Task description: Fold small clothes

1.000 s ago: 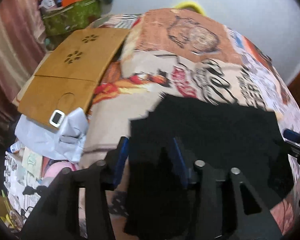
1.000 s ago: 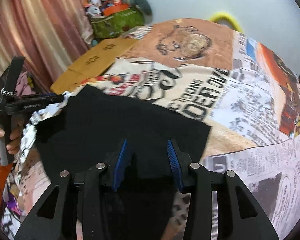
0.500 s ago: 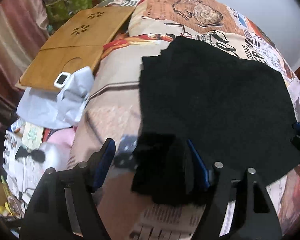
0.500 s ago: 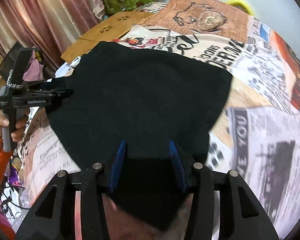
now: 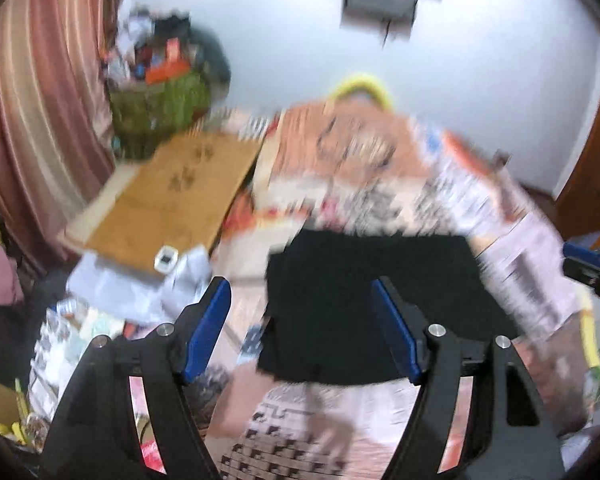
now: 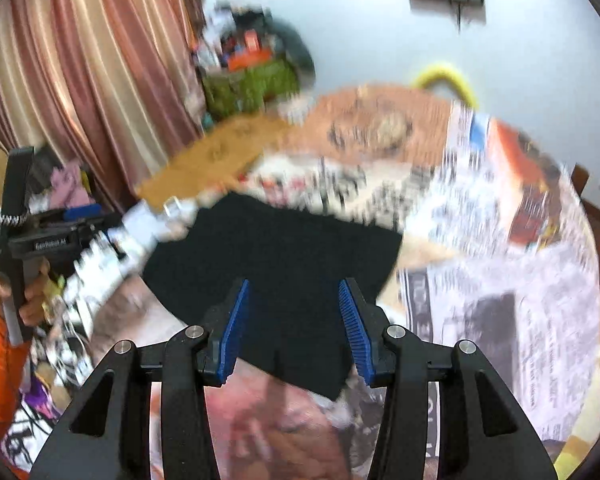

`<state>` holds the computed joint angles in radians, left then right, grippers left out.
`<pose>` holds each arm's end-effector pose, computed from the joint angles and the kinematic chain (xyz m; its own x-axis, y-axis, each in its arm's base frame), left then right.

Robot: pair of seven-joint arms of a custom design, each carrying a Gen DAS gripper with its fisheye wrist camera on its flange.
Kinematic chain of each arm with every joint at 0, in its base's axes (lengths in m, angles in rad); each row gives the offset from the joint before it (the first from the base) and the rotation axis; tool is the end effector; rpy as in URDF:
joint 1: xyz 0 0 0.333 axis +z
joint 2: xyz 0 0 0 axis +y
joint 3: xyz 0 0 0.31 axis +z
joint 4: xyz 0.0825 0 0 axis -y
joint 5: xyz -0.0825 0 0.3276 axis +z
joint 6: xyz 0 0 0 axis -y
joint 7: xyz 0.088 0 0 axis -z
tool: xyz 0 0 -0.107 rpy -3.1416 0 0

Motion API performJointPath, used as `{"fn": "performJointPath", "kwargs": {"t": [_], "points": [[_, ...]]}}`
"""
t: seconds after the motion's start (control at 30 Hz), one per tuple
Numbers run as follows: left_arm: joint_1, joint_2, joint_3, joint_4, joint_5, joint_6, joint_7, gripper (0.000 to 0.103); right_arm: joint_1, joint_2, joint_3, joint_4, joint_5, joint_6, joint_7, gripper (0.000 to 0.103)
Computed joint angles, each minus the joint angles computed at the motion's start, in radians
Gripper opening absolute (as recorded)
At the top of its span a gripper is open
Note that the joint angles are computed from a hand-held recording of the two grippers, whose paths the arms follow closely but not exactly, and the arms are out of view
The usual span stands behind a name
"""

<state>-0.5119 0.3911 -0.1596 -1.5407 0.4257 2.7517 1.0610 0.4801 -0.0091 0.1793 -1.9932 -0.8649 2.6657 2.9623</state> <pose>0.5238 -0.4115 0.5412 -0.4496 -0.8922 0.0422 -0.6003 0.2668 -0.7540 0.4165 0.3514 0.5506 0.0155 -0.9769 -0.2129 -0.6460 0.1527 -0.7479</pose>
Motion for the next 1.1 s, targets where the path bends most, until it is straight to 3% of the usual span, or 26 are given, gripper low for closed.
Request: {"fn": "performJointPath", "kwargs": {"t": [0.1,0.17,0.27,0.4,0.5,0.6,0.8,0.9,1.1], "points": [[-0.023,-0.078,0.022,-0.068,0.061,0.118,-0.066,0.072,0.011,-0.026,0.022,0.034,-0.167,-0.027,0.135,0.042],[-0.062,-0.138,0.064,-0.120,0.166,0.202,-0.169,0.072,0.020,-0.041,0.042,0.062,-0.284,-0.053,0.223,0.042],[-0.104,-0.190,0.109,-0.149,0.345,0.264,-0.338,0.072,0.038,-0.062,0.075,0.089,-0.420,-0.107,0.320,0.042],[-0.172,-0.262,0.176,-0.164,0.728,0.279,-0.705,0.072,0.075,-0.078,0.120,0.111,-0.562,-0.207,0.410,0.042],[-0.179,-0.312,0.165,-0.181,0.980,0.244,-0.951,0.075,0.106,-0.078,0.145,0.119,-0.618,-0.285,0.442,0.042],[-0.158,-0.354,0.129,-0.217,1.123,0.232,-1.109,0.086,0.131,-0.076,0.153,0.113,-0.632,-0.345,0.453,0.049],[-0.097,-0.383,0.048,-0.259,1.209,0.217,-1.221,0.103,0.172,-0.075,0.161,0.100,-0.615,-0.457,0.464,0.088],[-0.066,-0.395,0.008,-0.280,1.214,0.197,-1.236,0.103,0.184,-0.084,0.169,0.092,-0.618,-0.501,0.473,0.103],[0.001,-0.405,-0.069,-0.297,1.198,0.186,-1.240,0.103,0.190,-0.091,0.169,0.092,-0.609,-0.522,0.458,0.103]]}}
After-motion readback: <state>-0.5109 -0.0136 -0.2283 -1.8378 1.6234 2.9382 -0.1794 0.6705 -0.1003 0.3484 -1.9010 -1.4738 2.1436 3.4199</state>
